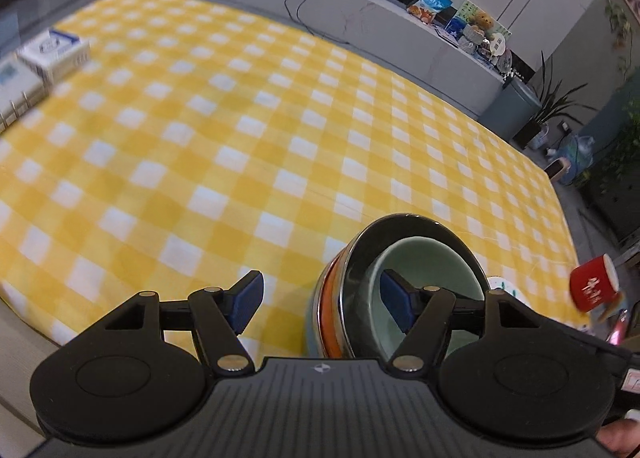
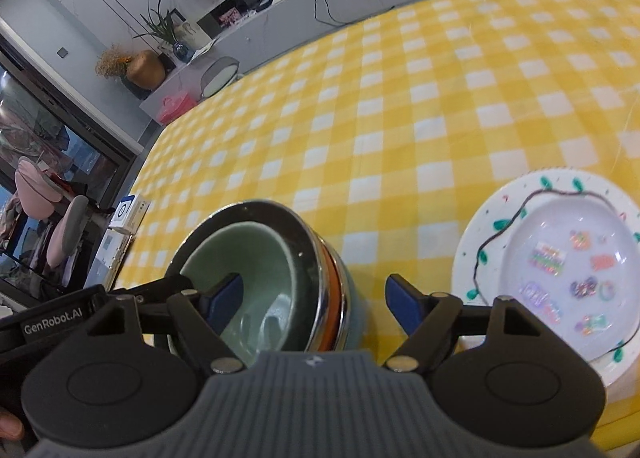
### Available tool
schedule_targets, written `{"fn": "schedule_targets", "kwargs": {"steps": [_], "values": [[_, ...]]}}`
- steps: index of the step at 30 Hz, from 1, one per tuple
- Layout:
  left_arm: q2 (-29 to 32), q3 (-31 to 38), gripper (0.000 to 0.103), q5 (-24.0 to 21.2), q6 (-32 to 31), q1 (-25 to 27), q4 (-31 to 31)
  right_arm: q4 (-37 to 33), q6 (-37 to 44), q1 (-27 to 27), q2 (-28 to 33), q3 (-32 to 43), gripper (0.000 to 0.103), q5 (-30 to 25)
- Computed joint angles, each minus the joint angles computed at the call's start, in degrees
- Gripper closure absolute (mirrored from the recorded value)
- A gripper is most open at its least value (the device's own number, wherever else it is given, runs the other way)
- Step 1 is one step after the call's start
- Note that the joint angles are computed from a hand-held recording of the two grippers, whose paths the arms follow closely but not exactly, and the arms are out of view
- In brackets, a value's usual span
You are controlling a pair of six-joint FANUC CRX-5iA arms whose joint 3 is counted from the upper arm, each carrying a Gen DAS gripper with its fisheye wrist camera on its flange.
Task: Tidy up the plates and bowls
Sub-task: 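Reach both grippers to the rim of the nested bowl stack and close, then lift the bowl stack with both grippers and carry it over the plate stack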
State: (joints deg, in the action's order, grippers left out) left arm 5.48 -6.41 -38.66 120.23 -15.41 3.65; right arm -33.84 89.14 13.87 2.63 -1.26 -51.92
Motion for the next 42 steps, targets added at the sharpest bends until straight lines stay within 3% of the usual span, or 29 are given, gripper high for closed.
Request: {"fn": "schedule_targets", "kwargs": {"steps": [6,13,16,20,24,42], "values": [[-0.01,-6.24,0.028,4.72,-8.06,2.89,12.98,-3.31,0.19,-1.61,2.24,1.47,0.029,-2.74],[1.27,-8.81,0.033,5.54,-14.84,3.63,22.17,-4.89,-0.54,-2.38,3.65,2.49,0.037,-4.72],[2.09,-7.70,0.038,4.45,-14.25,3.33,20.98,-5.21,-0.33,-2.71,3.74,2.53,0.040,-5.11],[2.67,-6.51,0.041,3.37,-12.97,2.92,19.00,-5.46,-0.53,-2.97,4.18,2.83,0.053,-5.92],[2.51,-7.49,0.049,4.25,-15.21,2.96,21.43,-5.57,-0.37,-3.18,3.90,2.50,0.054,-6.00],[2.74,-5.23,0.050,3.43,-10.51,1.81,16.27,-6.77,-2.66,-4.61,3.35,1.86,0.056,-6.30]]}}
